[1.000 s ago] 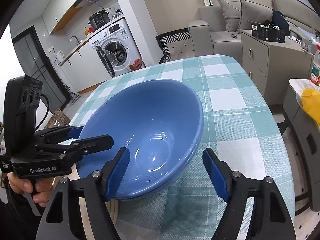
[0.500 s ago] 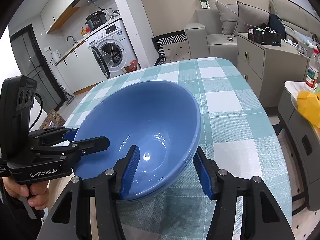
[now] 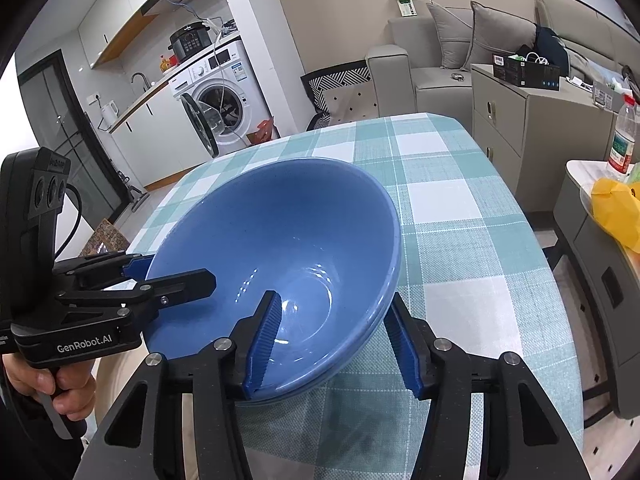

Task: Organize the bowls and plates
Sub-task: 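Close both grippers on the rim of the nested blue bowls, then lift and carry the nested blue bowls over the cream plate stack with both grippers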

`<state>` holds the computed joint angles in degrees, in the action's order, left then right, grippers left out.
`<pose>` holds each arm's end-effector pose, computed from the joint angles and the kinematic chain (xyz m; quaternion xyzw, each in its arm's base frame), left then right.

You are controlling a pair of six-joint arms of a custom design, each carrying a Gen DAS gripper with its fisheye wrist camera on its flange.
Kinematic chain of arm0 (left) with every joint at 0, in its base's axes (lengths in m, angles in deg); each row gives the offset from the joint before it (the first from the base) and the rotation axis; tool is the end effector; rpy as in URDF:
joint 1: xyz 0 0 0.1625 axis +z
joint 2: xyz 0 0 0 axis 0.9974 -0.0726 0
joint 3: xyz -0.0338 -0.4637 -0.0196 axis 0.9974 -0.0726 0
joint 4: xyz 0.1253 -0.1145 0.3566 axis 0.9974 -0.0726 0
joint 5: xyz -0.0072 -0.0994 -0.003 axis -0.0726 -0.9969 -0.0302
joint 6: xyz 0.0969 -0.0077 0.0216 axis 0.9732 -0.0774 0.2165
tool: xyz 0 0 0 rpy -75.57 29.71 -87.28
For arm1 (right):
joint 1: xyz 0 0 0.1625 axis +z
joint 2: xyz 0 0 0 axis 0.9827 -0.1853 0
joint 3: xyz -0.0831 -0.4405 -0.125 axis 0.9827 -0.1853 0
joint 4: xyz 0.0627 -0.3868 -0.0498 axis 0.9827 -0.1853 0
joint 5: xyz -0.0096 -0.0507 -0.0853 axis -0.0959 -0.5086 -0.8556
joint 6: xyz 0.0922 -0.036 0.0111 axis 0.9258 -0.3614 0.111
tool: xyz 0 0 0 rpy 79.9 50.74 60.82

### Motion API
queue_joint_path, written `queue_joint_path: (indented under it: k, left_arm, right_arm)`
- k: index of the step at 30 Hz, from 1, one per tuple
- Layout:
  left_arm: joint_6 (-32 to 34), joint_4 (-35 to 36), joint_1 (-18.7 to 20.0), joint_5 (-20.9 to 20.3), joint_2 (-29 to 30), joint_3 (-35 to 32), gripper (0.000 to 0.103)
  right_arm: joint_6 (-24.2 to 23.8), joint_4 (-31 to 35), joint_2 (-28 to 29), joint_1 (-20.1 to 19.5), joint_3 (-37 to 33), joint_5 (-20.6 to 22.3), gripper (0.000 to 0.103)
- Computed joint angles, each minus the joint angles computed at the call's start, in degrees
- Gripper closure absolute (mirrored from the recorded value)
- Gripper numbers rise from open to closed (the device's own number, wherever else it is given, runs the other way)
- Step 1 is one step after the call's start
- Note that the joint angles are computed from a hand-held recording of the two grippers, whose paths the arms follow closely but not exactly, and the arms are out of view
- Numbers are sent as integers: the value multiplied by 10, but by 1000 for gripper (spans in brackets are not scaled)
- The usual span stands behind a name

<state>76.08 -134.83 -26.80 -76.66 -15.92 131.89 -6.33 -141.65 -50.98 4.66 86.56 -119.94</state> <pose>-0.2851 -0.8187 -0.0357 0.3442 0.9009 -0.1747 0.1986 0.0201 -0.7939 0.1859 0.1042 -0.9015 0.3401 0.2463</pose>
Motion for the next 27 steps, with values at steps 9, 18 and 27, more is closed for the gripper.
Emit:
queue_joint_path:
  k: [9,18,27]
  left_arm:
    - [9,-14,-6,-4,-5,7,59]
    - [16,-55,-17,-8,-22,42,59]
    - [22,-106,-27,-14,-53,92,59]
  right_arm:
    - [-3,-28,-10,2,20,0,50]
    - [-8,-59,-30,10,51,-1,50]
    - [-24,-92,-51,31,81,-12,50]
